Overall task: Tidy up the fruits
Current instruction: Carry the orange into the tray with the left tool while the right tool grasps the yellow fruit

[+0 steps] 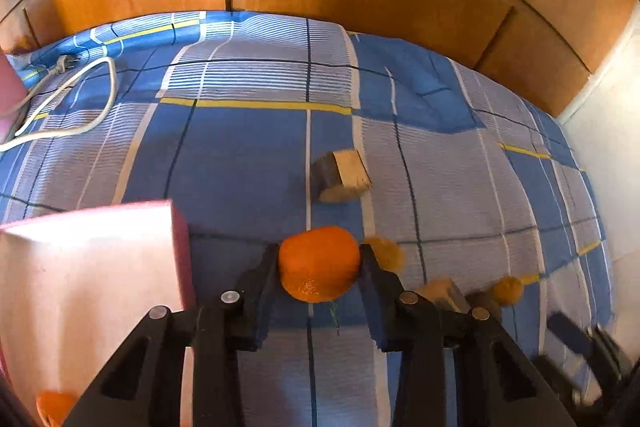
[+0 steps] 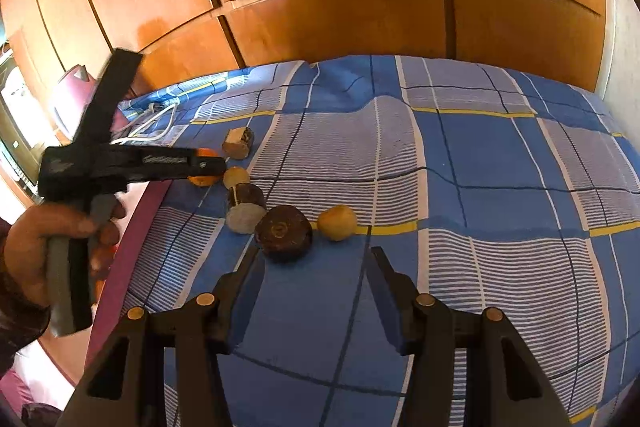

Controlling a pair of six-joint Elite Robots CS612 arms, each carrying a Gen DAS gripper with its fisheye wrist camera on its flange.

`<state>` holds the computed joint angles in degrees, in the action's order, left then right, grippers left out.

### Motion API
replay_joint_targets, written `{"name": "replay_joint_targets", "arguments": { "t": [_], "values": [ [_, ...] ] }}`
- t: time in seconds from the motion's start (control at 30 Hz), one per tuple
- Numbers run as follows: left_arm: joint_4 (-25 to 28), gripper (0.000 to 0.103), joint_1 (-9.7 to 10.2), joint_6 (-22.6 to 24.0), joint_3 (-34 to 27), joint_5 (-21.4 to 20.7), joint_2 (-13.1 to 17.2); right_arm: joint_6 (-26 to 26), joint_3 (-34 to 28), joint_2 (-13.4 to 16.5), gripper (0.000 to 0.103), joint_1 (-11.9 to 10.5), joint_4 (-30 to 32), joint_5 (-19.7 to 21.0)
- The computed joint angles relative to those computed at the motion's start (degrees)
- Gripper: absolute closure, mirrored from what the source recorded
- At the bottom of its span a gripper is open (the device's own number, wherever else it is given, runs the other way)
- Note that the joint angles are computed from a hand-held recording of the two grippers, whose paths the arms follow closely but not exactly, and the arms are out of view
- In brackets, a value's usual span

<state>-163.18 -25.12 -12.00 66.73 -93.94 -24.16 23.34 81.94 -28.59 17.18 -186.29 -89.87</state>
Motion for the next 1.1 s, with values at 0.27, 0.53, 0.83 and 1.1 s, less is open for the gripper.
{"name": "replay_joint_targets", "arguments": {
  "t": [0.27,0.53,0.83,1.1],
  "values": [
    [-6.8,0.065,-0.47,0.4,7.8,-0.8,-3.6,0.4,-0.9,0.3,0.049,-0.3,1.4,1.0],
    [-10.4,0.065,-0.55,0.1,12.4,-2.6,-5.7,2.0,-4.4,1.7,0.053,-1.0,3.9,0.4],
    [-13.4,0.065,-0.19,-1.2,15.4,-4.6,-7.3,4.2,-7.6,3.3,0.076,-1.5,8.9,2.0],
    [-18.5,0.065,1.01,-3.8,18.0,-2.1,-8.9,7.2,-7.4,3.4,0.075,-2.3,9.4,5.1]
  ]
}}
